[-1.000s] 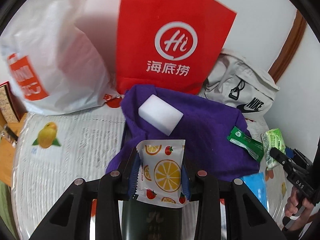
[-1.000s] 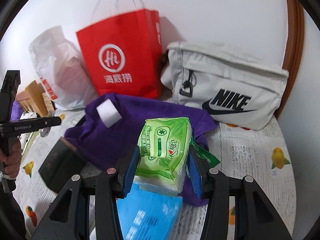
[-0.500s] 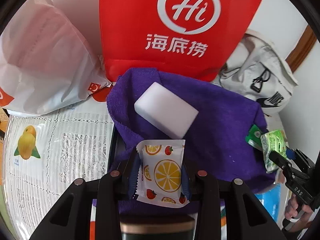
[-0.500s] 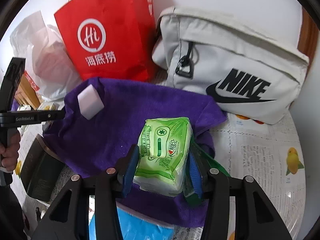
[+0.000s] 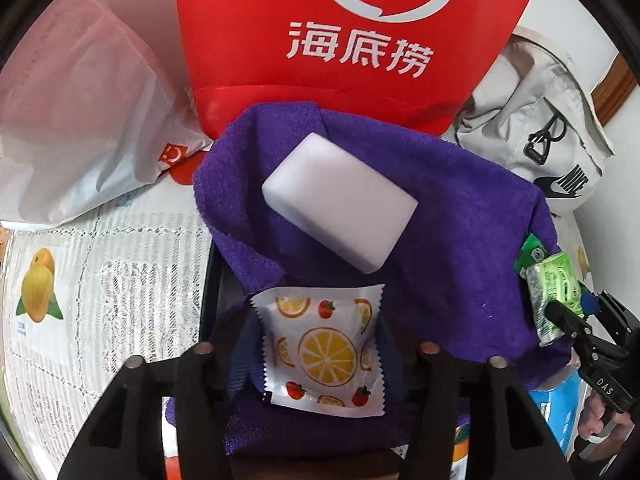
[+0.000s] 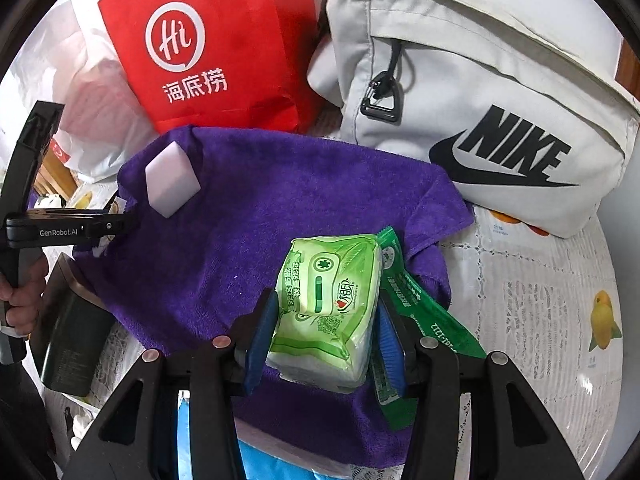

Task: Organize soft objects
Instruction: 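Open both grippers to release the wipe packets onto the towel, then move both tools back toward the white cloth and yellow bag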

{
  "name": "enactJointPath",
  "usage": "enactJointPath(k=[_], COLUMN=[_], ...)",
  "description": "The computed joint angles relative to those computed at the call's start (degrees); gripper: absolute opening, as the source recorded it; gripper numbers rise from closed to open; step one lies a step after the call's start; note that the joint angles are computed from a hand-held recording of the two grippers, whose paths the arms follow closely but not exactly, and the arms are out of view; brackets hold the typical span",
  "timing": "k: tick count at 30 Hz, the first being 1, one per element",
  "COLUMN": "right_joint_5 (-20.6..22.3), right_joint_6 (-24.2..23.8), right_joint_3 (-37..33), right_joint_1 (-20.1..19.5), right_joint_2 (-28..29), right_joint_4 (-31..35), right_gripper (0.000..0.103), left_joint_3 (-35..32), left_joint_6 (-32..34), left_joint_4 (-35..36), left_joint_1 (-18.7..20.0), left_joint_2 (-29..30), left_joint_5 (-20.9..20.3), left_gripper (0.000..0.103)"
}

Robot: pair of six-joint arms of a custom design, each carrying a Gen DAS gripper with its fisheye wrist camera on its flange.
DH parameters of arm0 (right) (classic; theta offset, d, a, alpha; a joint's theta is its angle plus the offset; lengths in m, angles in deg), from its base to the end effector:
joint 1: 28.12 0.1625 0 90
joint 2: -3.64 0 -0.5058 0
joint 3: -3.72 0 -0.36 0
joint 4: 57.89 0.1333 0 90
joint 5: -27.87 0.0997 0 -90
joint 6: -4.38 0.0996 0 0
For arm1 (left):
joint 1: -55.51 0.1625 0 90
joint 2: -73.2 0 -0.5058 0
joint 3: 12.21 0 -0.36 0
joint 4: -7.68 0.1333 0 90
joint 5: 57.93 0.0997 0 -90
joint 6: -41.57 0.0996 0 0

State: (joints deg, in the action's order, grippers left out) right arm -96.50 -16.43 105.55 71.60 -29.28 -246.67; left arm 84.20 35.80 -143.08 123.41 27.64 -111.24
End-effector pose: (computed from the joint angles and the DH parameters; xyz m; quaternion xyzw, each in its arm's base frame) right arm 0.1910 -0.6587 0.0799 0.1696 -0.9106 0.2175 0.3079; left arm -0.0822 -0.7150 0.1829 0.1074 0.9399 -0.1551 0.2846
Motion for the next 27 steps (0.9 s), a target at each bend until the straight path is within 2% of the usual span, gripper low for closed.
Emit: enactJointPath(k=[1, 3, 4, 7, 8, 15, 19, 24, 27], right_joint_5=[0.16, 0.49, 0.56, 0.56, 0.53, 0.17, -0.01, 0.13, -0.13], right_joint_6=[-0.15, -0.54, -0.72, -1.20, -1.49, -0.85, -0.64, 0.47, 1.45], right_joint_3=[0.01, 0.14, 0.11, 0.43, 0.60, 2.96, 6.47, 12.34, 17.31], right_joint_1=[-0.02, -0.12, -0.11, 0.11, 0.25, 1.77, 3.26, 5.54, 7.47], right_joint_2=[0.02, 0.00, 0.09, 0.03, -0.02, -1.60, -3.04, -4.88, -5.74], right_joint_4=[0.06, -0.04, -0.26, -1.76, -2.54, -4.67, -7.93, -12.71, -17.17], right_gripper=[0.049, 0.053, 0.056, 0.072, 0.073, 0.073, 0.073, 0.073, 0.073], left_joint_3=[0.03, 0.24, 0.29, 0.73, 0.87, 4.82, 9.52, 16.91, 20.90], left_joint_6=[0.06, 0.60, 0.67, 0.19, -0.08, -0.59, 0.13, -0.61, -1.96], left_joint_4=[-0.60, -1.16, -1.39, -1.60, -1.57, -3.98, -8.98, -13.75, -13.70], left_joint_1=[-0.19, -0.45, -0.67, -1.03, -1.13, -2.78, -4.21, -6.51, -7.89], left_joint_2=[0.38, 0.47, 0.49, 0.09, -0.10, -3.35, -6.26, -11.28, -14.64], left_joint_5=[0.09, 0.39, 0.43, -0.08, -0.07, 2.64, 3.91, 3.14, 2.32], left_gripper=[0.064, 0.082, 0.084, 0.084, 0.084, 0.084, 0.084, 0.084, 0.084])
